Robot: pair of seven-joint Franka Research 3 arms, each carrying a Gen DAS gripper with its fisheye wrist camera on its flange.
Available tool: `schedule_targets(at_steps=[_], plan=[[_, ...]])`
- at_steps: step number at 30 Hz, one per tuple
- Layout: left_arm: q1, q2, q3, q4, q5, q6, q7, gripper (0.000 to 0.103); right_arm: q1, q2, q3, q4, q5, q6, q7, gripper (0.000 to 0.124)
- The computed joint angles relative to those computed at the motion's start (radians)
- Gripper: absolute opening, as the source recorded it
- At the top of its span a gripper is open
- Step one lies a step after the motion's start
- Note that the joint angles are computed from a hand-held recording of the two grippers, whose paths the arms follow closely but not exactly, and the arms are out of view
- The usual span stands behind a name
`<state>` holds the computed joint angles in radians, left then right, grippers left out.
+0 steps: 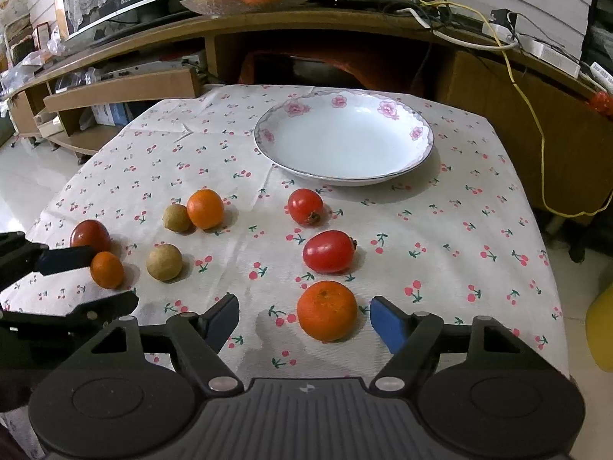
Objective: Organize fruits
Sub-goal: 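Grasp the orange beside the red apple with the left tool while the right tool approaches the large orange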
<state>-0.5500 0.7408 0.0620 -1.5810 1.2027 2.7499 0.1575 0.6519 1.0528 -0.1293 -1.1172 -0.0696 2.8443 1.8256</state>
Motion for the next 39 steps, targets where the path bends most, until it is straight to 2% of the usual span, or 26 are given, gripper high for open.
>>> schedule_targets(at_steps=[4,5,9,12,15,17,20,27,33,39], plan=[[-0.007,-0.005,0.005,-0.005,0.041,0.025,0.013,0.056,-0.003,-0.010,-0.003,-0.017,0.000,0.023,-0.004,0.073],[0.000,-0.005,0.004,-0.006,0.049,0.053,0.010,0.056,-0.007,-0.015,0.003,-0.025,0.003,0.032,-0.010,0.073],[0.037,-0.008,0.005,-0.014,0.069,0.247,-0.003,0.056,-0.014,-0.017,0.011,-0.029,0.017,0.038,-0.026,0.073],[0.001,-0.008,0.038,-0.009,0.057,0.203,-0.002,0.056,-0.017,-0.016,0.014,-0.029,0.026,0.034,-0.033,0.073],[-0.008,-0.006,0.045,-0.008,0.046,0.165,-0.006,0.056,-0.023,-0.014,0.023,-0.027,0.032,0.034,-0.046,0.073],[-0.014,0.002,0.045,0.002,0.043,0.129,-0.001,0.056,-0.025,-0.007,0.028,-0.014,0.036,0.027,-0.055,0.073],[-0.005,0.013,0.039,0.015,0.034,0.117,0.004,0.057,-0.027,0.006,0.033,0.007,0.040,0.013,-0.066,0.073],[0.015,0.053,0.007,0.067,-0.059,0.018,0.134,0.057,-0.026,0.041,0.027,0.070,0.043,-0.032,-0.054,0.073],[0.000,0.056,0.025,0.067,-0.071,0.019,0.136,0.057,-0.024,0.037,0.021,0.066,0.032,-0.022,-0.044,0.073],[0.002,0.049,0.026,0.053,-0.087,0.049,0.135,0.046,-0.019,0.035,0.011,0.062,0.020,-0.018,-0.033,0.072]])
